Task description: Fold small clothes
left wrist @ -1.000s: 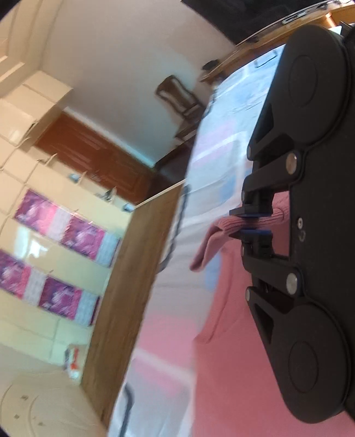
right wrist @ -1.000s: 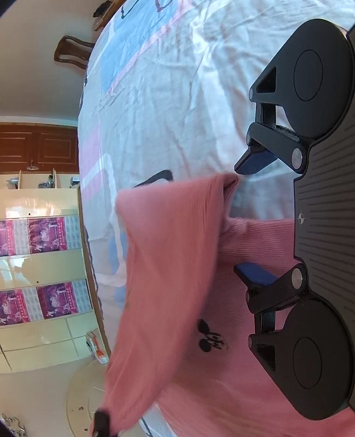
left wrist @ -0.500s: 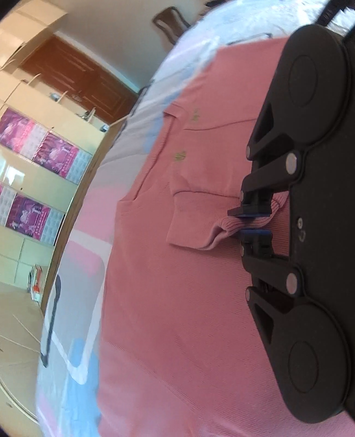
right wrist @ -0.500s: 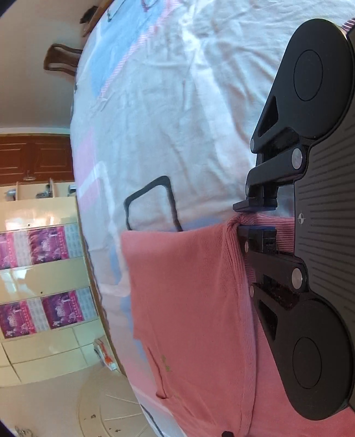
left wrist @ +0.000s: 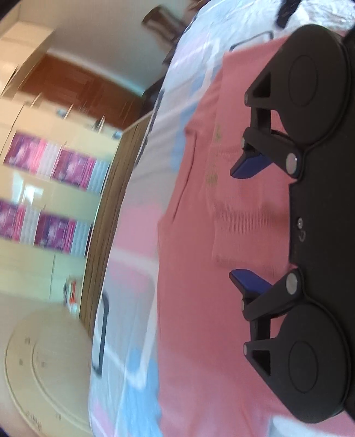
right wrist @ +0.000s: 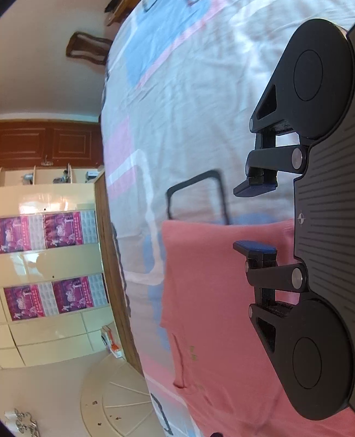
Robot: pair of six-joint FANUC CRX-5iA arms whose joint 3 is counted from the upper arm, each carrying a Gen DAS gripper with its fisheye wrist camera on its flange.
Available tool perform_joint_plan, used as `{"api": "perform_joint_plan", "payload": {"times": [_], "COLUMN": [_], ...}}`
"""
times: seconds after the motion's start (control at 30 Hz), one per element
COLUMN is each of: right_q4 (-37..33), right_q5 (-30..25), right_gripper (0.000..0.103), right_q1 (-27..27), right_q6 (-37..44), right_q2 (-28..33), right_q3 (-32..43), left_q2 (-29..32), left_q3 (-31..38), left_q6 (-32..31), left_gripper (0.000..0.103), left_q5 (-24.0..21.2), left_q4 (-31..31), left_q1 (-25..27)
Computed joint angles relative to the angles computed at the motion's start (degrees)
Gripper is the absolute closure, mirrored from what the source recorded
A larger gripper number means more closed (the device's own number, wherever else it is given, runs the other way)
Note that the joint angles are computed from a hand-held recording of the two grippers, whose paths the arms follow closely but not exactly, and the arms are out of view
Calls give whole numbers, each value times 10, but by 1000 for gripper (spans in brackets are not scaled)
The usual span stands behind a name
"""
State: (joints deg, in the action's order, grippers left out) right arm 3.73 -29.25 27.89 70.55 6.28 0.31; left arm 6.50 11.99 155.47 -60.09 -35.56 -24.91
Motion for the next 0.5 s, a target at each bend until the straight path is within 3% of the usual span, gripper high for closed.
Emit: {"api": "perform_joint_plan", "payload": {"times": [0.17, 0.3, 0.37, 0.5], "right_q4": [-66, -66, -48, 72], "right_q5": [-54, -75, -83, -61], "right_gripper": [68, 68, 68, 68], "right_q1": [-11, -17, -15, -4], "right_q6": [69, 52, 51, -25], "right_q2": [82, 134, 157, 177], "right_q3": [118, 187, 209, 185], "left_q2": [39, 42, 47, 55], "left_q3": [7, -8, 0, 14], "left_q6": [-35, -30, -57, -84], "left_gripper": [31, 31, 31, 30], "left_q5": [36, 39, 25, 5], "left_q4": [57, 78, 78, 83], "left_q1": [30, 46, 45, 43]}}
